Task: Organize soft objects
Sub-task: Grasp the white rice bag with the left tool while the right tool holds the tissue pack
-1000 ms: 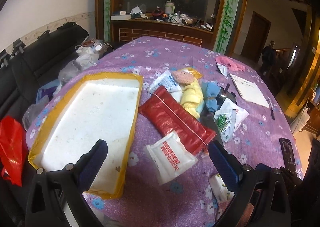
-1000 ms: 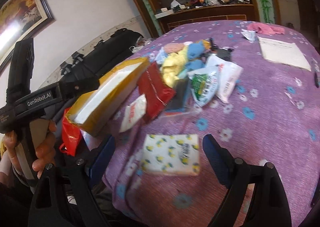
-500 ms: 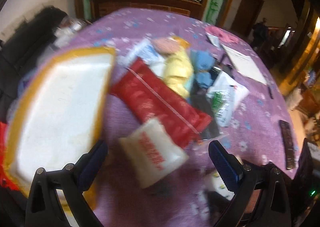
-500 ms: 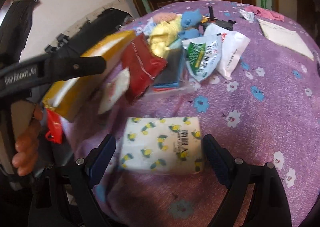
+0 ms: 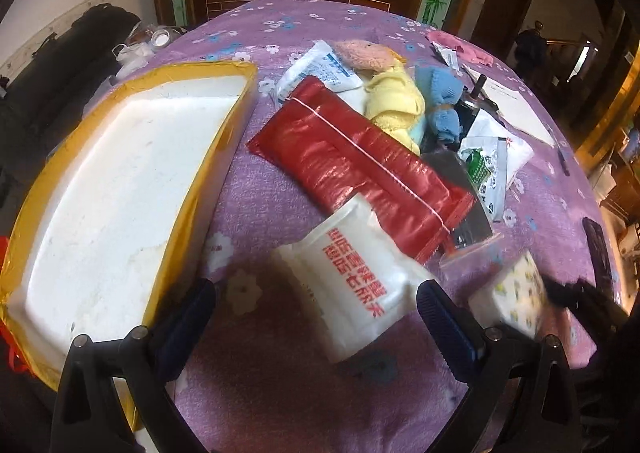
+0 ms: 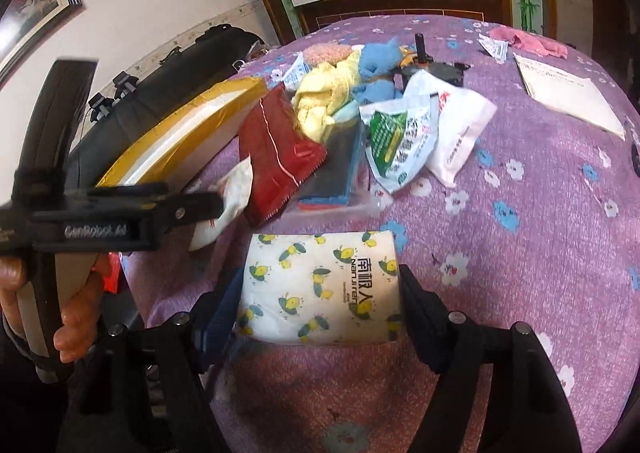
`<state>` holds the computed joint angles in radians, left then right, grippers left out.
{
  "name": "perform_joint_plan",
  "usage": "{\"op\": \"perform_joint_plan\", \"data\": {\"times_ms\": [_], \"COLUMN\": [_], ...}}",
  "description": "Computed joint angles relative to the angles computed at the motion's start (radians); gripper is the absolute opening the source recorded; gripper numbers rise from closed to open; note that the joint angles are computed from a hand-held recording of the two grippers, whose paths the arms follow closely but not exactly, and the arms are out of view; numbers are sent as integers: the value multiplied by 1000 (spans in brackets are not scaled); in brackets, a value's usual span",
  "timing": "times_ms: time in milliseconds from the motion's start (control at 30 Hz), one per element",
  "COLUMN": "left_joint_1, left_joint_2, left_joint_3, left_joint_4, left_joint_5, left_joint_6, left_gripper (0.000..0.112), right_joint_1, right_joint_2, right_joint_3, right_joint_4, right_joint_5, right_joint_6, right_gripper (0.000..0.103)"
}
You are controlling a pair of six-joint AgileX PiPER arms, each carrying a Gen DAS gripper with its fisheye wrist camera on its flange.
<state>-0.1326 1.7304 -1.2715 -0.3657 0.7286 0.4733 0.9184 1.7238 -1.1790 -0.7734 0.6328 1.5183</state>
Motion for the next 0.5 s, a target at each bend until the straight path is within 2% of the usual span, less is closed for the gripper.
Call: {"op": "perform_joint_plan", "data": {"times_ms": [100,233,300,333,367,433,467,500], "left_joint_1": [9,-68,-90,-86,-81,-78,-56,-34], "left_joint_2": [8,20,63,84,76,50,41,39], "left_joint_3": [-10,-11,-40,-44,-18,38,54,58], "left_joint_4": [-84,-11,26,12,-5,7,-30,-66], "left_joint_5": [48,-17,2,8,-26,-101,-111,-109], "left_joint_6": [73,15,-14,-12,12,31,68,90], "left_gripper": [102,102,100,94,94,76,73,62], "right_joint_1": [-3,-11,-20,-24,-19,-19,-18,-16], "right_joint_2": [8,10,0,-9,-15,-24,-26,-25], "right_joint_3": [-17,-17,3,15,24,41,44,42], "right_joint_4": [-14,-21,-22,-25,-37,-59,-65,-64], "right_joint_5": [28,66,61,52,54,48,45,47], "right_joint_6": [29,74,92,104,125,161,171,170], "right_gripper": [74,74,74,74,74,74,74,74]}}
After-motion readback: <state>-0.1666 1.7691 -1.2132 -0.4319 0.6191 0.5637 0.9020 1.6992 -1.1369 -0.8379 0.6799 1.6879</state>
